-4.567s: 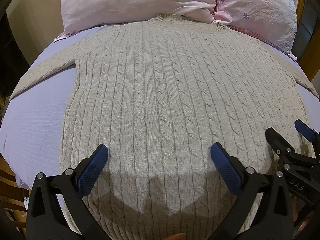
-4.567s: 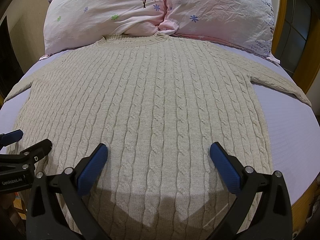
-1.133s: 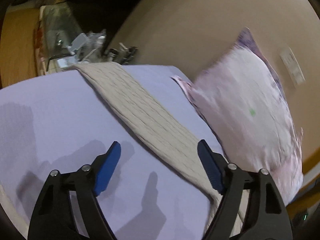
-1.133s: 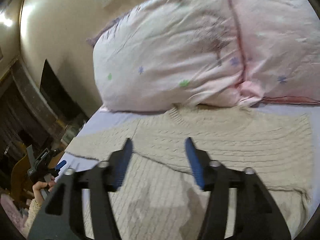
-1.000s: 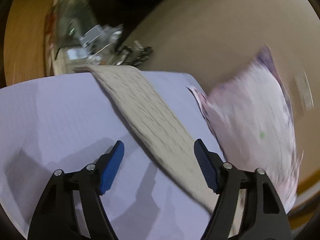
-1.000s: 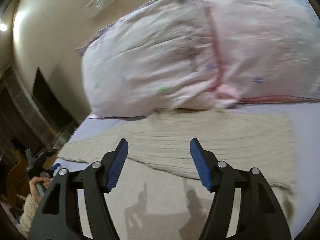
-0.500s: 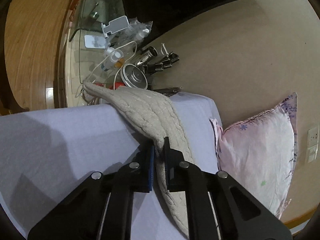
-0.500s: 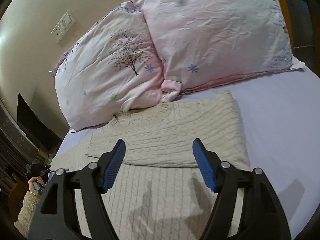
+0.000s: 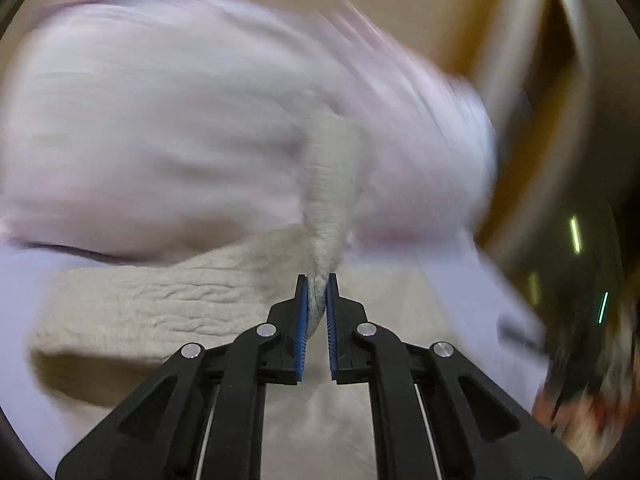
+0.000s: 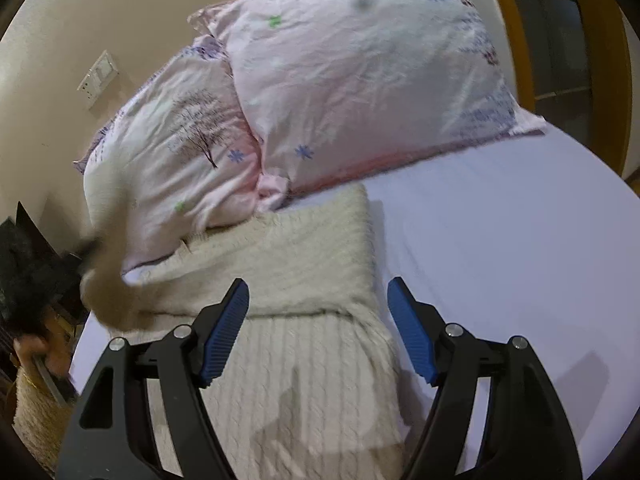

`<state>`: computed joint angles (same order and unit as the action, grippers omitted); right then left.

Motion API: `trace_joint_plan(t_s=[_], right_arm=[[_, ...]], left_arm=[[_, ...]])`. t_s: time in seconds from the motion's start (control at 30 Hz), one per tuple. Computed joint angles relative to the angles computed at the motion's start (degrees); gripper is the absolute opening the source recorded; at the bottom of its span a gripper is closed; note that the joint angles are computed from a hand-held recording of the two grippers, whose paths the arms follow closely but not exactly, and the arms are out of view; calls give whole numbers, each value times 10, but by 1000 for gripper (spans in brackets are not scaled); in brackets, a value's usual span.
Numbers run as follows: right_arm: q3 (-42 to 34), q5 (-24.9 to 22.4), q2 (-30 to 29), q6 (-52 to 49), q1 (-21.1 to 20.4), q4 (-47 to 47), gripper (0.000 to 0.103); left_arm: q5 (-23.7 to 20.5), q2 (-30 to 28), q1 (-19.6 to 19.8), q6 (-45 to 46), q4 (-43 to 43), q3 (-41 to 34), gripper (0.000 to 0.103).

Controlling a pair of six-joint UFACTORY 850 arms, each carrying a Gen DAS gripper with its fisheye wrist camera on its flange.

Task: Fold small clothes

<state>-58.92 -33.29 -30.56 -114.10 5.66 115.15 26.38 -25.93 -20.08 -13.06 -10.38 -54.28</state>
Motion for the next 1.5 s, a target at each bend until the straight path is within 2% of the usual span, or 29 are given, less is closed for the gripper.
trace_joint_plan(t_s=[0.07, 0.17, 0.2, 0.27, 0.33, 0.43, 0.53, 0.63, 0.67, 0.73, 0.8, 0.87, 0.9, 0.97, 1.07, 1.1, 1.13, 1.17, 1.2, 1.23, 1.3, 1.37, 1.43, 1.5], right_arm=[[7, -10, 4, 35, -13, -44, 72], [36, -31, 26, 35, -38, -85, 75], [46, -40, 33, 37, -48, -105, 79], [60, -72, 41, 67, -70, -171, 80], [72, -118, 44, 113, -98, -250, 80], [91, -199, 43, 168, -143, -353, 80], [107, -234, 43, 202, -171, -424, 80], [120, -226, 35, 252, -185, -477, 78], [119, -231, 27, 266, -187, -486, 77], [113, -255, -3, 284, -189, -492, 76], [100, -282, -38, 288, -186, -482, 72], [85, -308, -65, 291, -177, -475, 64], [79, -323, -78, 289, -172, -472, 60], [70, -340, -91, 289, -161, -469, 52], [68, -350, -100, 284, -150, -467, 34], [66, -353, -104, 281, -150, -468, 26], [65, -355, -108, 279, -151, -467, 15], [66, -358, -108, 274, -150, -465, 9], [67, -362, -107, 270, -150, -464, 8], [72, -362, -100, 260, -151, -458, 8], [78, -371, -80, 241, -149, -446, 7], [81, -380, -56, 223, -146, -430, 7], [74, -391, -28, 200, -139, -406, 7], [52, -394, -8, 181, -123, -367, 7]], left_arm=[[-67, -48, -28, 23, 17, -50, 7], [-58, -33, -39, 51, -21, -17, 7], [-45, -7, -36, 42, -25, 16, 7], [-10, 46, -34, 13, -23, 86, 17], [20, 112, -36, 2, -40, 172, 42], [41, 189, -45, -7, -66, 263, 54], [63, 272, -44, -127, -14, 371, 57], [121, 314, -47, -254, 52, 459, 57], [156, 316, -47, -309, 81, 488, 57], [222, 288, -51, -366, 103, 512, 57], [289, 229, -58, -396, 101, 516, 57], [366, 155, -49, -432, 130, 506, 57], [398, 123, -45, -441, 143, 497, 57], [433, 76, -47, -448, 155, 475, 57], [443, 41, -46, -455, 168, 448, 55], [448, 33, -43, -463, 174, 444, 50], [450, 26, -42, -469, 177, 440, 39], [454, 19, -41, -478, 178, 436, 32], [462, 13, -40, -488, 180, 435, 14], [472, 11, -39, -494, 181, 438, 8], [473, 32, -47, -499, 164, 448, 7], [452, 80, -50, -478, 145, 459, 7], [405, 145, -32, -440, 142, 460, 6], [337, 203, 11, -394, 163, 435, 6]])
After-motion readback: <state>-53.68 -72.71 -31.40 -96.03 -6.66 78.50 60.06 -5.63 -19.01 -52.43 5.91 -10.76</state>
